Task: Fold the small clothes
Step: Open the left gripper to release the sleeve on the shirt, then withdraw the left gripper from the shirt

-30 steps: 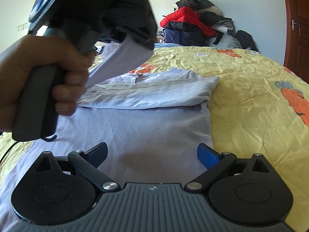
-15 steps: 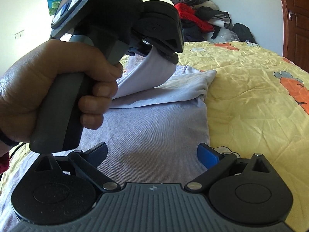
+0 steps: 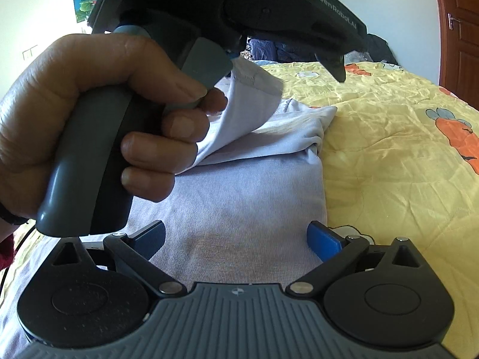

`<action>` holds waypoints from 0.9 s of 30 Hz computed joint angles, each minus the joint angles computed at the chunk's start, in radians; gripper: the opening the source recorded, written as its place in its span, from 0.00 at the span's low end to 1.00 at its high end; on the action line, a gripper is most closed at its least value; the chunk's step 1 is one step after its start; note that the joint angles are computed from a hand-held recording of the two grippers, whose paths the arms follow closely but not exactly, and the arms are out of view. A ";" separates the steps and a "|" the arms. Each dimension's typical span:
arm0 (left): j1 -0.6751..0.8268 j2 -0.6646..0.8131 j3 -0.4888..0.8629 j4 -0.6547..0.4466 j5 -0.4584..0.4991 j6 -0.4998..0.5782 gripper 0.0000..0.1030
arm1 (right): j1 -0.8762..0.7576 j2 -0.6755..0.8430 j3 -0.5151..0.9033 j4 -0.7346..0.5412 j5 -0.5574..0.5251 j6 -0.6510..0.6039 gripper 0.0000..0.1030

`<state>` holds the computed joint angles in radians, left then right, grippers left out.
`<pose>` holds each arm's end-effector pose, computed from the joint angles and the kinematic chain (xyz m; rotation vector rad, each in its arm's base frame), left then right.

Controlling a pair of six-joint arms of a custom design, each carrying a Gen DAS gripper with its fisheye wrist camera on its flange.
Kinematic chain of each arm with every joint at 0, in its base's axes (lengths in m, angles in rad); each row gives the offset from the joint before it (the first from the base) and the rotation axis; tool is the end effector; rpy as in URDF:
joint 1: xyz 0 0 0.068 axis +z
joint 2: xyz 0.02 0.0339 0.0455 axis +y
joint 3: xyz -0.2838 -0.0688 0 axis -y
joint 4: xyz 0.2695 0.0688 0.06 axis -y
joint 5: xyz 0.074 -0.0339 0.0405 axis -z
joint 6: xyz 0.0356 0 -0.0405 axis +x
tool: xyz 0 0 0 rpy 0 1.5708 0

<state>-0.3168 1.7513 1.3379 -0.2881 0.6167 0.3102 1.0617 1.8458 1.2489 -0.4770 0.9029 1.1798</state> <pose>0.3932 -0.1506 0.2729 0.9816 1.9798 -0.6996 0.2191 0.3352 0.2003 0.3874 2.1115 0.0373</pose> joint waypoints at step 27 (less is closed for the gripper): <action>0.028 -0.021 0.020 -0.095 -0.009 0.145 0.82 | -0.011 -0.005 -0.006 0.013 -0.017 -0.024 1.00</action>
